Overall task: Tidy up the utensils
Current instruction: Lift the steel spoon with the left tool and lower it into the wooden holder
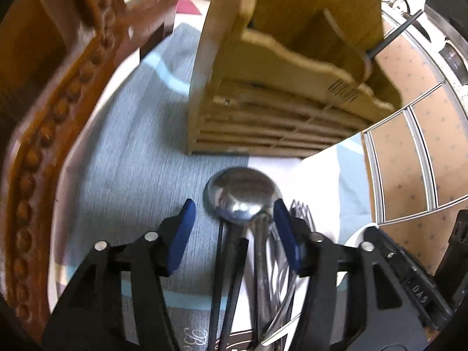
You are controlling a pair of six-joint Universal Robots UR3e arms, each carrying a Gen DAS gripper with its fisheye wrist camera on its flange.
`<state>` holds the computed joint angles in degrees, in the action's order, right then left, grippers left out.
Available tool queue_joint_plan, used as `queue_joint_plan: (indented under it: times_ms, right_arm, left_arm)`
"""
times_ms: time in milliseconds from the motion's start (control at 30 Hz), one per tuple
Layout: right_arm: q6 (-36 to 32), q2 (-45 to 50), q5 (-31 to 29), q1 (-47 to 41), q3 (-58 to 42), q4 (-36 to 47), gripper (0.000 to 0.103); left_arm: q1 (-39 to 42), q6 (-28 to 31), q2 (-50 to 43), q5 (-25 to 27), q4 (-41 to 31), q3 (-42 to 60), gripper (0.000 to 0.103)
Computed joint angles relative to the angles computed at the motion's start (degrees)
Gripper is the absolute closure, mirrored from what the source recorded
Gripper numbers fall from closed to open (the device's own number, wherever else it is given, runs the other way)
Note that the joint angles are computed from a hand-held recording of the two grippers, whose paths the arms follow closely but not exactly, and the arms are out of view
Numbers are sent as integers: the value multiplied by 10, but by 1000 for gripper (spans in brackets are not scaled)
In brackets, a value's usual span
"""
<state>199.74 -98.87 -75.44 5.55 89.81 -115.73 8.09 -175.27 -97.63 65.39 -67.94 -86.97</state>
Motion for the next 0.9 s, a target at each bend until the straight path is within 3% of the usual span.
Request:
queue_joint_plan:
  times_ms: [133,300,433,667,800,900]
  right_arm:
    - [1,-1,5,-3,0,0,97]
    - [-2,3,2,3,-1,0,97]
    - [-6,0,6,-4,2,3,97]
    - [-7,0,6,-7,2,2,97]
    - [-10,-5,-1,-3,0,-3,98]
    - [-15,-12,-22,10,-7,-13,98]
  left_arm:
    - [4,-13,-27,-29,-4,7,39]
    - [31,-38,-55,-119,-8,2,39]
    - [41,-45,-57,-146,3,-11,68]
    - [62,-22,-36,-179,-8,-20,84]
    - [73,7,-3,-182,-29,-21,99]
    - [71,16,31,-182,-18,-35,100]
